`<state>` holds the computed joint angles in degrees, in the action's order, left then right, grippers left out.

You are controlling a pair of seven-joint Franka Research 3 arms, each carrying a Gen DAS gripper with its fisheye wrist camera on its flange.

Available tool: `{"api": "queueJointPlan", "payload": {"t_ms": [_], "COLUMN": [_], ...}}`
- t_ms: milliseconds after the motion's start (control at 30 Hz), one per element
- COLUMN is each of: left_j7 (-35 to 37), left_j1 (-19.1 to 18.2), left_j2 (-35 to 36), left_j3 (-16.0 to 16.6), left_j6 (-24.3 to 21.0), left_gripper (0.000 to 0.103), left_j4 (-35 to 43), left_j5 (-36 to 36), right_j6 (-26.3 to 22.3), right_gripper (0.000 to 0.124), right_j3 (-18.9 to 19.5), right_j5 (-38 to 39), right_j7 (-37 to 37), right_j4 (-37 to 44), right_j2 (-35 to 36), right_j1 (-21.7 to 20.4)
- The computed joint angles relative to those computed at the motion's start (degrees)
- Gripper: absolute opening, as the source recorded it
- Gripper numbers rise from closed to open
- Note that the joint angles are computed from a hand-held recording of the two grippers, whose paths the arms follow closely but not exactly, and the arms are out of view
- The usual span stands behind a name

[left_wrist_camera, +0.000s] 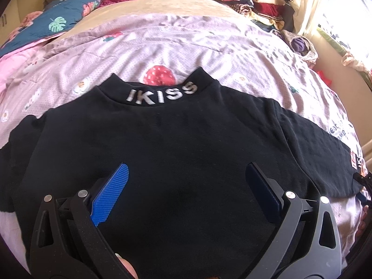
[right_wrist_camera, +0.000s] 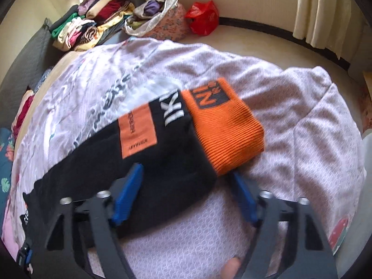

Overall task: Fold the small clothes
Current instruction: 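Close the right tool on the orange sleeve cuff, then carry the sleeve across the shirt body with the right tool and release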

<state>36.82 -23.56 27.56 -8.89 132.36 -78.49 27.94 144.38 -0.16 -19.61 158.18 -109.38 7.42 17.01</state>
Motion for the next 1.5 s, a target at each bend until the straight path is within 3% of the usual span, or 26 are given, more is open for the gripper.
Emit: {"api": "queueJointPlan", "payload": {"t_ms": [33, 133, 267, 500, 733, 900, 1033, 1233, 1500], "left_j7": [-0.36, -1.34, -2.40, -2.58, -0.47, 2.24, 4.52, 7.99, 15.31], "left_j1": [-0.01, 0.91, 1.92, 4.26, 6.67, 9.20, 11.29, 13.10, 15.17], "left_j2": [-0.44, -3.02, -5.77, -10.50, -14.05, -17.33, -20.06, -22.74, -26.29], "left_j3": [0.18, 0.09, -0.10, -0.93, -1.57, -2.16, -2.51, -2.50, -2.08], "left_j6": [0.14, 1.37, 2.39, 5.00, 7.23, 11.89, 16.40, 19.69, 25.97], "left_gripper": [0.095, 0.095, 0.095, 0.095, 0.095, 0.095, 0.095, 0.095, 0.095], "left_j4": [-0.50, -3.60, -6.40, -10.85, -13.75, -18.50, -23.01, -27.21, -33.70], "left_j5": [0.25, -0.10, 0.15, -0.78, -2.58, -6.94, -12.34, -17.70, -30.78], "right_j6": [0.82, 4.01, 9.66, 12.27, 11.42, 9.75, 8.02, 7.21, 4.90], "right_gripper": [0.040, 0.013, 0.013, 0.012, 0.012, 0.012, 0.011, 0.011, 0.011], "right_j3": [-0.12, -0.48, -0.08, 1.46, 2.03, 1.80, 1.81, 1.51, 1.03], "right_j5": [-0.03, -2.54, -5.68, -7.23, -7.04, -5.74, -3.26, 1.24, 7.91], "right_j7": [0.25, 2.02, 2.54, -1.16, -7.27, -13.57, -19.48, -27.44, -36.40], "right_j4": [-0.24, -1.22, -1.55, 3.56, 13.66, 23.00, 30.50, 40.35, 51.38], "right_j2": [-0.27, -1.59, -3.13, -2.69, 1.80, 7.32, 12.26, 19.24, 27.41], "right_j1": [-0.11, -0.17, -0.54, 0.40, 4.33, 8.75, 12.37, 16.84, 21.42]}}
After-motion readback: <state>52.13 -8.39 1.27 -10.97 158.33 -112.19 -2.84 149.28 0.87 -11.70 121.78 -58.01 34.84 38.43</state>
